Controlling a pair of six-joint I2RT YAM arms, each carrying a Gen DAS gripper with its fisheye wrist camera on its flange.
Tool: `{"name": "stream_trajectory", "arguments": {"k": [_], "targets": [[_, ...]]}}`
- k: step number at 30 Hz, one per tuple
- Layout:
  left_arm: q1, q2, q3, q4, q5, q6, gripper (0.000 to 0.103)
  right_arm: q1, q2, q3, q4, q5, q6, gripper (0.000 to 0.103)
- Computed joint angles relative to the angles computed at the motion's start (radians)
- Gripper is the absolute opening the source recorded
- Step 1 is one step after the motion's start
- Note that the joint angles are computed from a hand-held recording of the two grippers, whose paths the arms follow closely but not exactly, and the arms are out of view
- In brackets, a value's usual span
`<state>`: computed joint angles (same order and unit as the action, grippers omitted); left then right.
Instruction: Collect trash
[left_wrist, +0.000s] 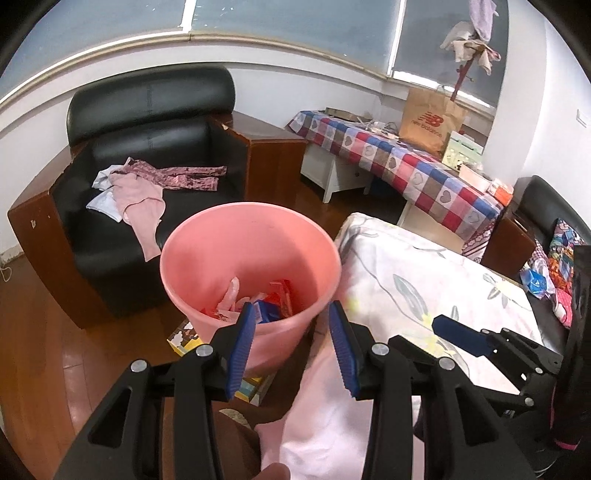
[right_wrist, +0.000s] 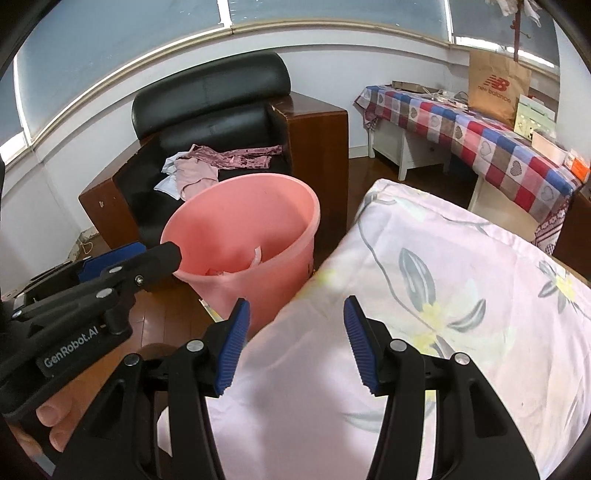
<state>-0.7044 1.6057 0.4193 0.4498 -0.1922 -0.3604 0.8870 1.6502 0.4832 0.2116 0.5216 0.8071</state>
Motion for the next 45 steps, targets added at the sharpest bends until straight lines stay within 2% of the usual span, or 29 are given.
{"name": "stream_trajectory", "arguments": {"k": [18, 29, 45], "targets": [[-0.116, -0.038, -0.066, 0.024, -0.078, -0.062, 0.04, 0.105, -0.014, -0.021, -0.067, 0.115, 0.12, 0.054], [-0.15, -0.035, -0.089, 0.039, -0.094, -0.074, 0.04, 0.12, -0.007, -0.051, -0.055, 0.121, 0.169, 0.054], [-0.135, 0.041, -0.059, 0.062, -0.069, -0.061, 0.039, 0.094, 0.037, -0.066, -0.002, 0.088, 0.176, 0.054]]}}
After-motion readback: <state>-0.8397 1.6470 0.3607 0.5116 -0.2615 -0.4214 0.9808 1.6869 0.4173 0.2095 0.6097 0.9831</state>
